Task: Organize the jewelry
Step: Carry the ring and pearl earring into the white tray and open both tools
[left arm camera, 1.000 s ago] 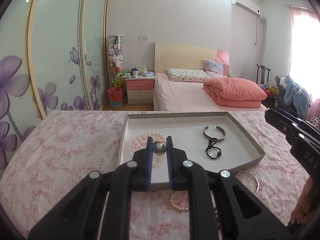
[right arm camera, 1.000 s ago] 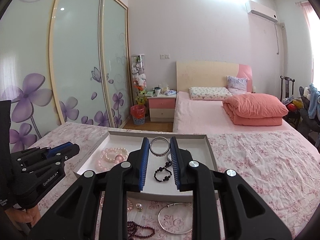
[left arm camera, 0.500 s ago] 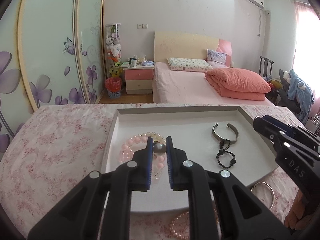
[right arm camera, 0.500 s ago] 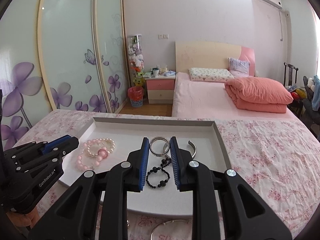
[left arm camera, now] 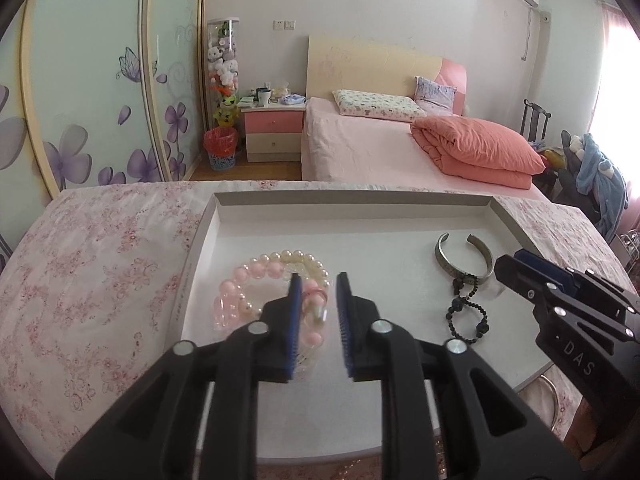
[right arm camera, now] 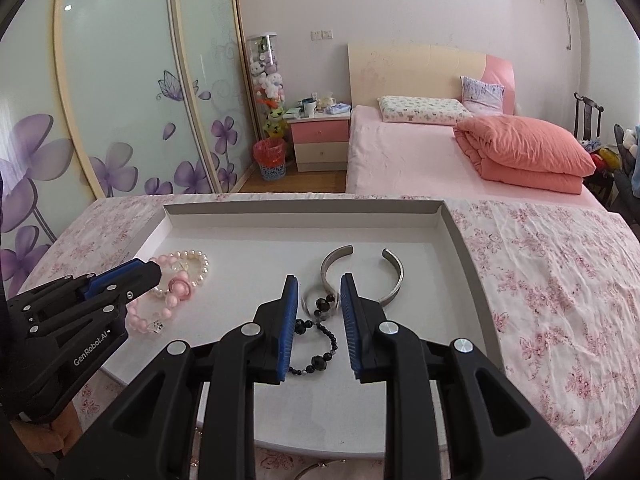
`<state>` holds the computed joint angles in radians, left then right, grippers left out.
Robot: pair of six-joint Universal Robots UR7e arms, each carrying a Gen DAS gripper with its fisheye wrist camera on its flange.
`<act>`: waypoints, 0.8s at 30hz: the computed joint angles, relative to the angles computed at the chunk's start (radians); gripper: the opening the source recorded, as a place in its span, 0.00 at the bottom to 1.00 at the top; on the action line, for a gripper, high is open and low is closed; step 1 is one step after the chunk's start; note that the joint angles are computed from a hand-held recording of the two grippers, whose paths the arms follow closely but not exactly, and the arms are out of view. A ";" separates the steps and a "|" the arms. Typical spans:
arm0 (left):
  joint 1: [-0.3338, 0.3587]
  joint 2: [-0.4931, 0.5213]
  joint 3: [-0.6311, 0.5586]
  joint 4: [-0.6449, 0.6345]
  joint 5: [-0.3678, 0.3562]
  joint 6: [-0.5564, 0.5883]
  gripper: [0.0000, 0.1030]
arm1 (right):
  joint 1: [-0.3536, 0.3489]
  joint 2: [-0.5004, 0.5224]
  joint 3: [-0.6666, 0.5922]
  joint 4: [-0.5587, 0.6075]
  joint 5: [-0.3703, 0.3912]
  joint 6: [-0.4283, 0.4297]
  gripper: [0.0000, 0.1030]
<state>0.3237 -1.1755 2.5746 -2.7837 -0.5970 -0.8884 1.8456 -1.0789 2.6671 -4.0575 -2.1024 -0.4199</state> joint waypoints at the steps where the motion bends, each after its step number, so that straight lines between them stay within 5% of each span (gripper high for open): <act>1: 0.003 -0.005 0.001 -0.003 -0.002 -0.003 0.28 | -0.004 -0.007 0.003 0.001 0.004 0.002 0.34; 11: -0.033 -0.143 0.028 0.144 0.019 -0.109 0.36 | 0.002 -0.064 0.040 -0.008 -0.007 0.032 0.38; 24: -0.192 -0.372 0.085 0.559 -0.034 -0.395 0.39 | 0.037 -0.132 0.156 0.015 -0.023 0.095 0.38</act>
